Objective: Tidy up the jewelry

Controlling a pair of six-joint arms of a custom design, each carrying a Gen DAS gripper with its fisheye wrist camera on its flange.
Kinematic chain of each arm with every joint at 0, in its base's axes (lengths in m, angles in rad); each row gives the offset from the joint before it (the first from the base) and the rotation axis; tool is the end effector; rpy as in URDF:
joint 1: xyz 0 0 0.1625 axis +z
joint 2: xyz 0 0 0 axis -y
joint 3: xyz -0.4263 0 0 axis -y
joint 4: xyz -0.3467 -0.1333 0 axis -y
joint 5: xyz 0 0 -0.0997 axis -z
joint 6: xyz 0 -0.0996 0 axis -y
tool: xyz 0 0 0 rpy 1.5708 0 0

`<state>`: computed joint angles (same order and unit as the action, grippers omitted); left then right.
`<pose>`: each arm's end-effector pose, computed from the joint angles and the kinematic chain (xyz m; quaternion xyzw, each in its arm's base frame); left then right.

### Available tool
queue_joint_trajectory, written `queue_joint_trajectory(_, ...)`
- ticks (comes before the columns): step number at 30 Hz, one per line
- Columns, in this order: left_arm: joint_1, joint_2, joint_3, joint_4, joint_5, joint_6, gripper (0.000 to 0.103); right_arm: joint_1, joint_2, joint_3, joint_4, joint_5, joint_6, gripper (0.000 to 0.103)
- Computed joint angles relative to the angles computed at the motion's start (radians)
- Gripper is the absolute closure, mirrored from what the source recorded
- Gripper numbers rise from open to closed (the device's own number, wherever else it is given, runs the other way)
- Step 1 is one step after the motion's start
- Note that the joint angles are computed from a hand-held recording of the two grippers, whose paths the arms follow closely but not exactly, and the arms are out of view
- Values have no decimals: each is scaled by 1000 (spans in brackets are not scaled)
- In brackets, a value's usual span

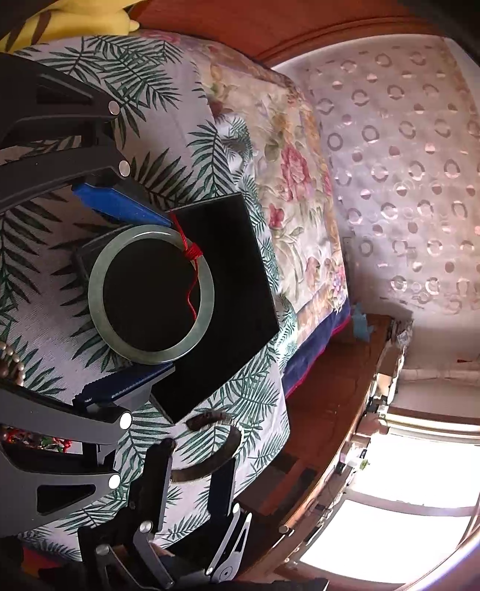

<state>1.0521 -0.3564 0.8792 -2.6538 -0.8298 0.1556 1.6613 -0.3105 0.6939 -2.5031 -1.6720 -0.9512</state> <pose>-0.2340 -0.8145 0.1289 0.2019 0.8785 -0.3163 0.2957 0.2008 -0.8495 0.1305 0.4665 -0.8407 0.2257 0.1572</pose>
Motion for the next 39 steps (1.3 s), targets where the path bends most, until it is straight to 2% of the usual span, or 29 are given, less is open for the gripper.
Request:
queue_joint_trajectory(3,5,-13,20,-26,-23,0,30,7,38,-69,39,-9,-9,43)
queue_joint_trajectory(4,3,-18,32,-42,-18,2,26,9,50,-88,49,-11,-12,43)
queue_joint_trajectory(8,-4,-46,81,-103,-5,5,25,15,90,-167,105,-17,-19,43)
queue_joint_trajectory(15,-22,-109,229,-279,79,13,16,28,145,-254,160,-33,-25,43)
queue_joint_trajectory(22,-26,-174,384,-411,118,5,9,40,205,-349,179,-63,-30,42)
queue_joint_trajectory(24,-27,-194,431,-424,127,-16,9,42,198,-328,158,-69,-31,42)
queue_joint_trajectory(27,-29,-216,486,-443,131,-39,8,40,173,-274,120,-50,-35,35)
queue_joint_trajectory(31,-38,-241,548,-456,144,-71,8,40,139,-211,78,-42,-26,35)
queue_joint_trajectory(37,-62,-280,664,-505,153,-100,8,29,-19,89,-73,-11,-3,35)
queue_joint_trajectory(39,-70,-290,701,-513,159,-116,8,22,-73,196,-111,-2,-1,44)
